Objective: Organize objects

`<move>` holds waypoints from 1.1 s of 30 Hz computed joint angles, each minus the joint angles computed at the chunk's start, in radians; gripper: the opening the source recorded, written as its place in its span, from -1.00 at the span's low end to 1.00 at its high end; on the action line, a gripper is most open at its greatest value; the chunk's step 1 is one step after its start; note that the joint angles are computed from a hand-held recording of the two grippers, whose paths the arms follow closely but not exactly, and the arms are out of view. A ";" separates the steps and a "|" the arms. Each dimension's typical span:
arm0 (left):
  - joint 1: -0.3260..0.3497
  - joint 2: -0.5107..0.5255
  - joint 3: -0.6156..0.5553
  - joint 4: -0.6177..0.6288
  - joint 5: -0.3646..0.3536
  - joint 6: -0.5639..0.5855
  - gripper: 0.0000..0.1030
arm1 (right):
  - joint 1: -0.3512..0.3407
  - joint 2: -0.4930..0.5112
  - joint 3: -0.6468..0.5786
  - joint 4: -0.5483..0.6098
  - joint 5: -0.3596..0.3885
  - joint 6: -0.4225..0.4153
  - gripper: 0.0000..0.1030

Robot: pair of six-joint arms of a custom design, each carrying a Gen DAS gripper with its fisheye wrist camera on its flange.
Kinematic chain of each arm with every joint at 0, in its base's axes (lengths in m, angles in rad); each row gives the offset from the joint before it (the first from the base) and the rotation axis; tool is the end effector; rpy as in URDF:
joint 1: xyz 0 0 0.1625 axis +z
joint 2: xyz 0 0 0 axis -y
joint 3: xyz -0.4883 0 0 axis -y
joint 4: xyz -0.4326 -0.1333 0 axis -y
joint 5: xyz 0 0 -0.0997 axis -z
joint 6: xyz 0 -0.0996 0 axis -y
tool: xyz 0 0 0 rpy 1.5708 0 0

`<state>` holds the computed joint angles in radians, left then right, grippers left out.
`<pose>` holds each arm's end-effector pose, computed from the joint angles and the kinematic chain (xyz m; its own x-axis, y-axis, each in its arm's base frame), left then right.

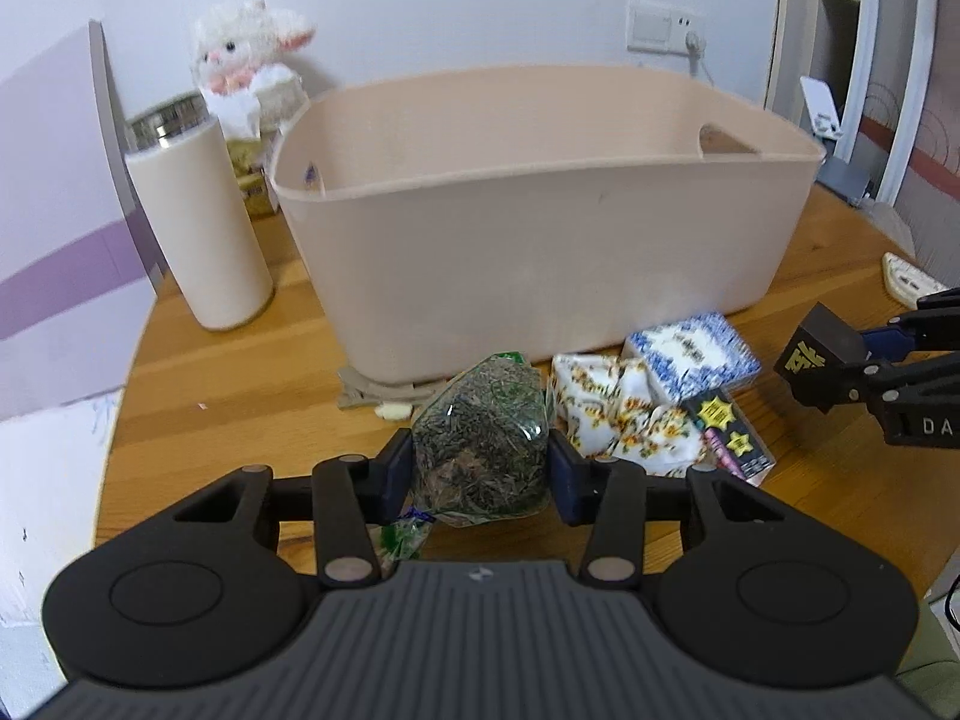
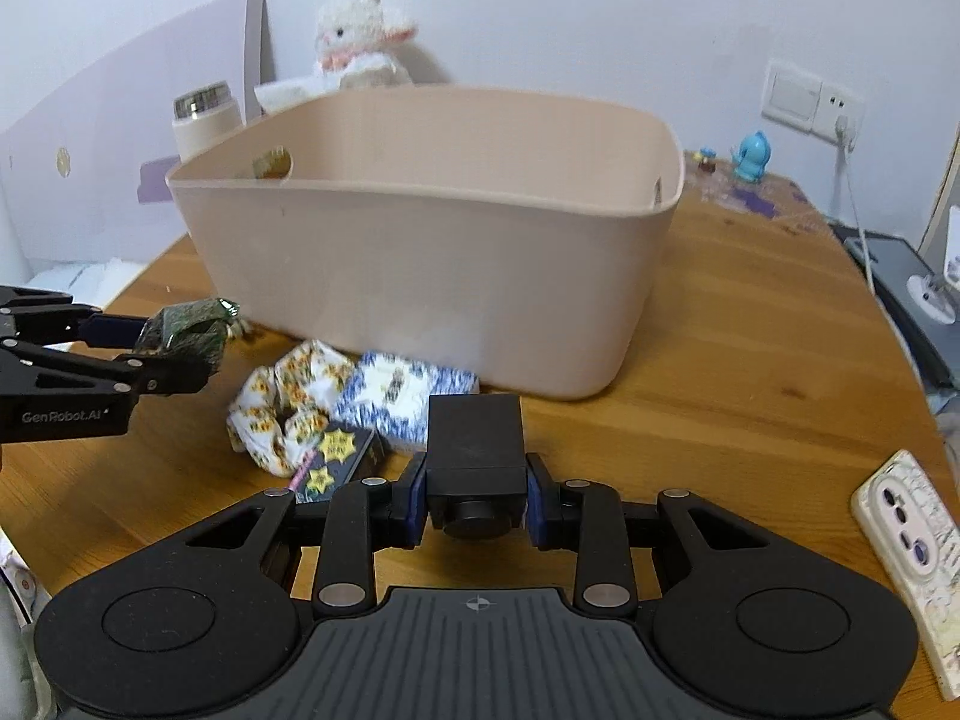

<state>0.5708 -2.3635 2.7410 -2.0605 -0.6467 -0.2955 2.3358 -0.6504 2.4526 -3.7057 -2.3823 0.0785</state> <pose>-0.0198 -0.2656 0.2973 -0.6269 0.2825 -0.7261 0.6832 0.6472 -0.3381 0.3252 -0.2506 0.0049 -0.7100 -0.2515 0.6578 -0.6007 0.7037 -0.3794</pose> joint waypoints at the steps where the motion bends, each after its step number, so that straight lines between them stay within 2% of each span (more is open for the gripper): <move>1: -0.024 -0.024 -0.007 0.048 0.006 -0.027 -0.06 | 0.007 -0.004 0.000 -0.005 -0.005 0.000 -0.44; 11: -0.230 -0.169 -0.080 0.394 0.072 -0.251 -0.06 | 0.058 -0.051 -0.018 -0.076 -0.047 -0.068 -0.44; 15: -0.270 -0.161 -0.094 0.409 0.113 -0.282 -0.06 | 0.060 -0.061 -0.041 -0.116 -0.049 -0.116 -0.44; 18: -0.256 -0.114 -0.091 0.288 0.134 -0.221 -0.06 | 0.053 -0.063 -0.063 -0.157 -0.046 -0.155 -0.44; 21: -0.216 -0.031 -0.077 0.085 0.147 -0.112 -0.06 | 0.038 -0.063 -0.081 -0.188 -0.028 -0.186 -0.44; 28: -0.074 0.266 -0.058 -0.492 0.128 0.163 -0.06 | -0.013 -0.040 -0.136 -0.232 -0.008 -0.247 -0.44; 33: 0.041 0.476 -0.091 -0.743 0.095 0.274 -0.06 | -0.046 -0.026 -0.171 -0.223 -0.002 -0.260 -0.44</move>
<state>0.6114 -1.8878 2.6501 -2.8035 -0.5521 -0.0211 2.2903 -0.6764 2.2812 -3.9283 -2.3846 -0.1816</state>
